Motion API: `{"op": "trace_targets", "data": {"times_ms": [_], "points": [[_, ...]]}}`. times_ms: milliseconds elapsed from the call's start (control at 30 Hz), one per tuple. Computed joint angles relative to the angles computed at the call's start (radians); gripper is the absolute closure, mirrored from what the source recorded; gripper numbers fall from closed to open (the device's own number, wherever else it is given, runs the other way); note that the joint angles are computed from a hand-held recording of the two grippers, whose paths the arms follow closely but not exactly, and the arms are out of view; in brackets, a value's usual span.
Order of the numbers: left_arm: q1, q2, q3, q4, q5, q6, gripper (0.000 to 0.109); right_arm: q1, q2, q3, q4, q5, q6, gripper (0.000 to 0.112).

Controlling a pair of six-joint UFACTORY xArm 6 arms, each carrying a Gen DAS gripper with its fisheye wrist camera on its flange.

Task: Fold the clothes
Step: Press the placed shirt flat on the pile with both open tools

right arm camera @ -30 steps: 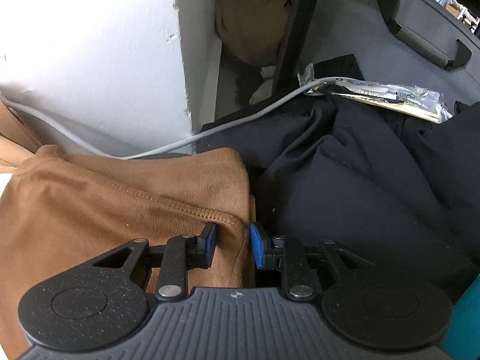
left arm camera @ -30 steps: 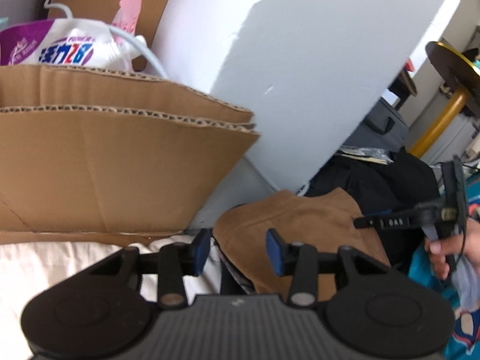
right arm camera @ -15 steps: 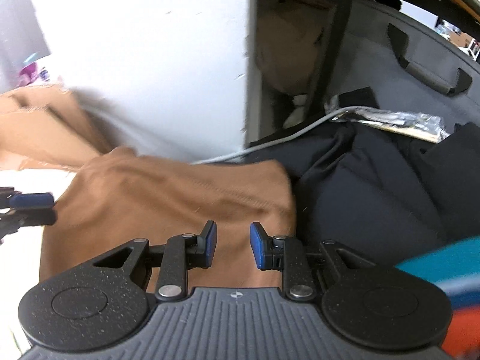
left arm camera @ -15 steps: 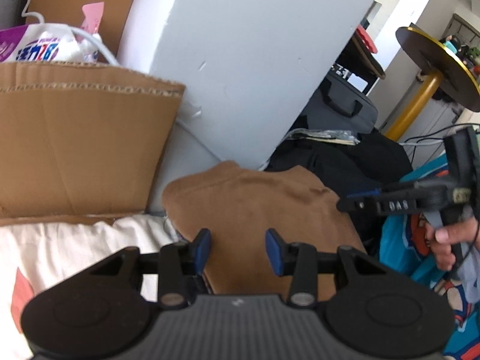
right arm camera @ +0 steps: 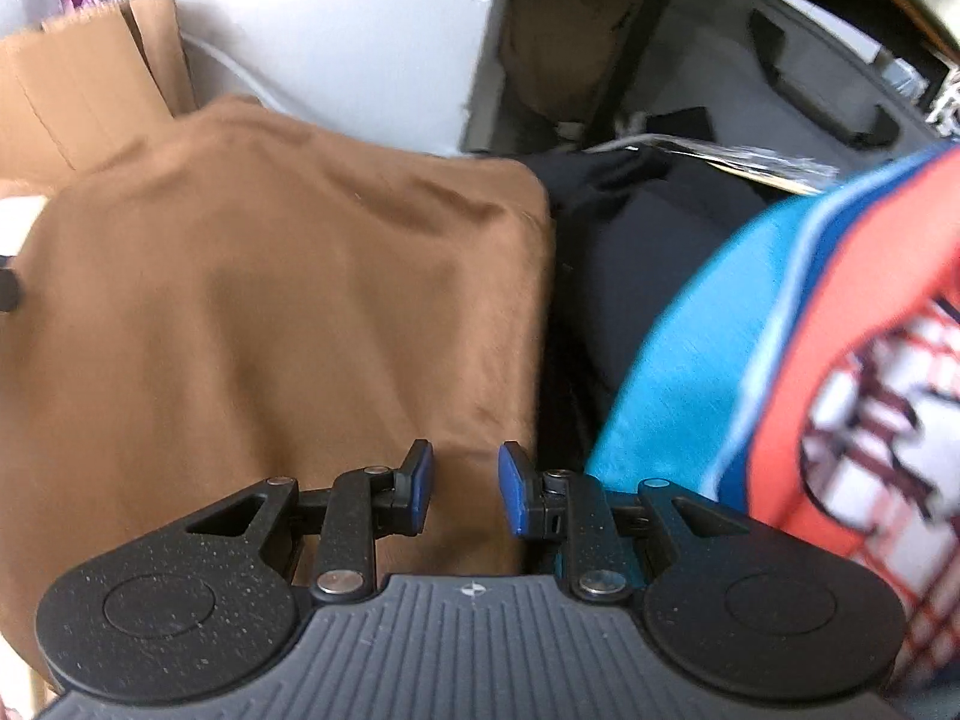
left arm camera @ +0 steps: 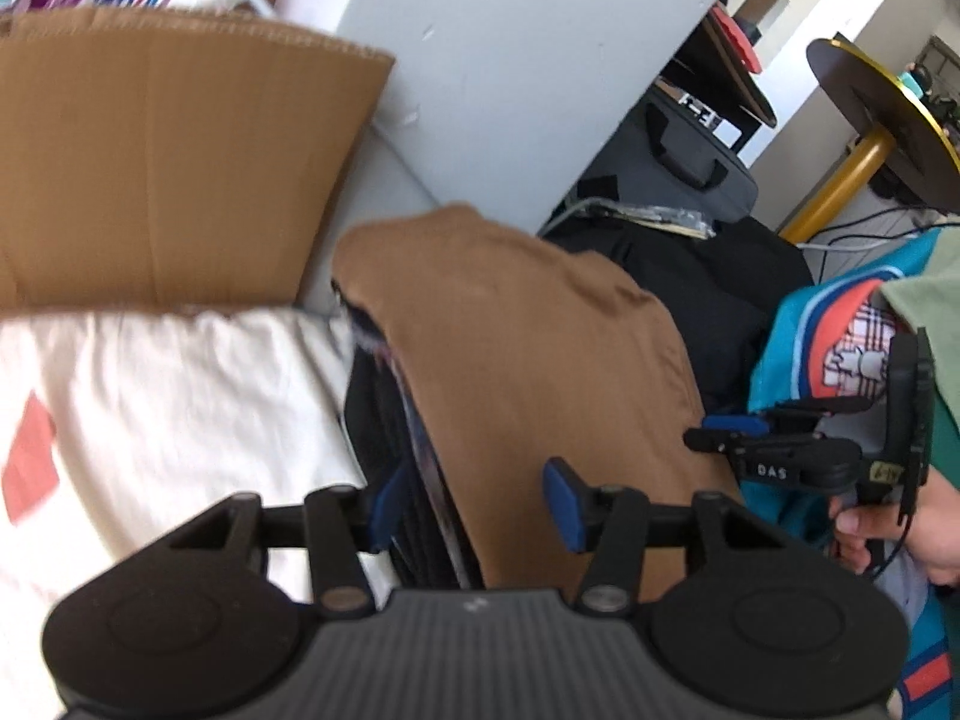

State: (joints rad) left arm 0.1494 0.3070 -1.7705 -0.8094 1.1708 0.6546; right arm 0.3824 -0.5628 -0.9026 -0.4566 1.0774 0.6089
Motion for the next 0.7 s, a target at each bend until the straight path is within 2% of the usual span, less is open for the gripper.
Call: {"op": "trace_targets", "data": {"times_ms": [200, 400, 467, 533, 567, 700], "points": [[0.021, -0.074, 0.108, -0.014, 0.014, 0.002, 0.058, 0.061, -0.099, 0.036, -0.044, 0.068, 0.096, 0.083], [0.027, -0.116, 0.188, -0.044, 0.029, 0.002, 0.062, 0.128, -0.172, 0.084, -0.044, 0.06, 0.186, 0.088], [0.028, -0.129, 0.213, -0.06, 0.037, 0.009, 0.072, 0.152, -0.18, 0.099, -0.05, 0.058, 0.207, 0.088], [0.027, -0.144, 0.24, -0.072, 0.031, 0.017, 0.079, 0.15, -0.179, 0.112, -0.045, 0.046, 0.216, 0.088], [0.026, -0.152, 0.253, -0.072, 0.017, 0.022, 0.092, 0.149, -0.178, 0.117, -0.042, 0.042, 0.225, 0.089], [0.043, -0.143, 0.238, -0.084, 0.03, 0.033, 0.098, 0.133, -0.167, 0.133, -0.049, 0.004, 0.251, 0.089]]}}
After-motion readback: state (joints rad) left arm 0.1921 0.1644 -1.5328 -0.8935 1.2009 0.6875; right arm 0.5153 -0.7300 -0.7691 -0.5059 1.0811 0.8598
